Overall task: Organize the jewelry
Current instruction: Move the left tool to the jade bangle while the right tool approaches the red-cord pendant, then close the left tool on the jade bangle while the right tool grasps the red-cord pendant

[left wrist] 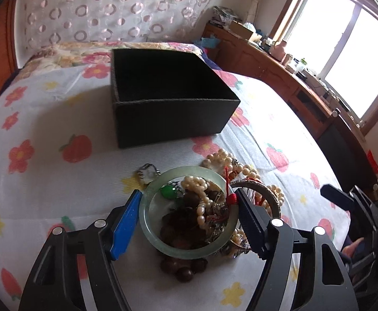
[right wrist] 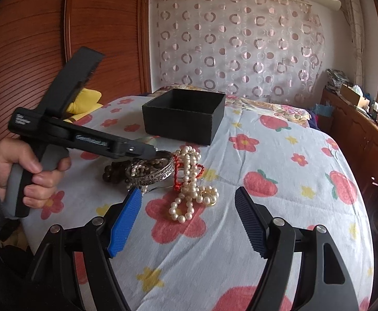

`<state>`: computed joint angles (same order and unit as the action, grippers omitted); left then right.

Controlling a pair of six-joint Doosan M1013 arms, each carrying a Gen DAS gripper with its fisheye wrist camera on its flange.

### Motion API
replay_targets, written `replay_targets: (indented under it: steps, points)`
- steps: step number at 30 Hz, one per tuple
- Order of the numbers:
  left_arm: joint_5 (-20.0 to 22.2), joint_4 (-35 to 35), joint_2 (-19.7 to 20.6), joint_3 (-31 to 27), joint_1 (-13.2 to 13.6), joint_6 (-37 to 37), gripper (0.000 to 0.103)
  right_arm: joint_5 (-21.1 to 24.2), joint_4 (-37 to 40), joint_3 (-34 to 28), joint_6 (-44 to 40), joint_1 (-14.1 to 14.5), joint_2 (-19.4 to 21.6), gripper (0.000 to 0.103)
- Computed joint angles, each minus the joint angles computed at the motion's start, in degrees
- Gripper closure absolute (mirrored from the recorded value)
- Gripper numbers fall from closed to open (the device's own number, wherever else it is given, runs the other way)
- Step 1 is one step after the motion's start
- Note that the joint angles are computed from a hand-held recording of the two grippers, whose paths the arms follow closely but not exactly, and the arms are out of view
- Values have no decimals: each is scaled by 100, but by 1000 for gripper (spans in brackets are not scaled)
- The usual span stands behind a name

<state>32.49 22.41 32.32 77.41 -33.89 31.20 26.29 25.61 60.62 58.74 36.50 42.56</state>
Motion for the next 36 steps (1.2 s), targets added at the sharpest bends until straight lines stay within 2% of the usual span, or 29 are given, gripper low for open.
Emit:
replay_targets:
  steps: [4,8,9,13,14,20,26,29,31,36]
  points:
    - [-102,464,-156,209,-54,-480,34,305,102,-301,-195,-13,145,26]
    - [-99,919,-274,355,-102,-875,34,839,161,-743,-296,-23,367,46]
    - [-40,1067,-288,360,-122,-991,34,957,130,-838,-271,-18,414,54]
    - [35,1625,-392,503,-196,-1525,34,1429,237,-1212,-280,-15,590,62]
    - [42,1732,-411,542,-215,-1636,34,1558,231,-1328,-224,-16,638,66]
    - [155,2167,-511,716,-307,-2034,34,2207,-375,-2093,399,64,1006,74]
    - [282,2389,-533,760,-382,-2165,34,3053,-874,-3002,517,128,1427,83]
    - [244,2466,-564,815,-392,-2271,34,3005,-1094,-3023,415,160,1413,95]
    - [265,2486,-567,822,-401,-2297,34,2946,-1099,-2974,331,157,1370,96]
    - [208,2533,-576,856,-399,-2398,34,2423,-979,-2531,16,140,1129,96]
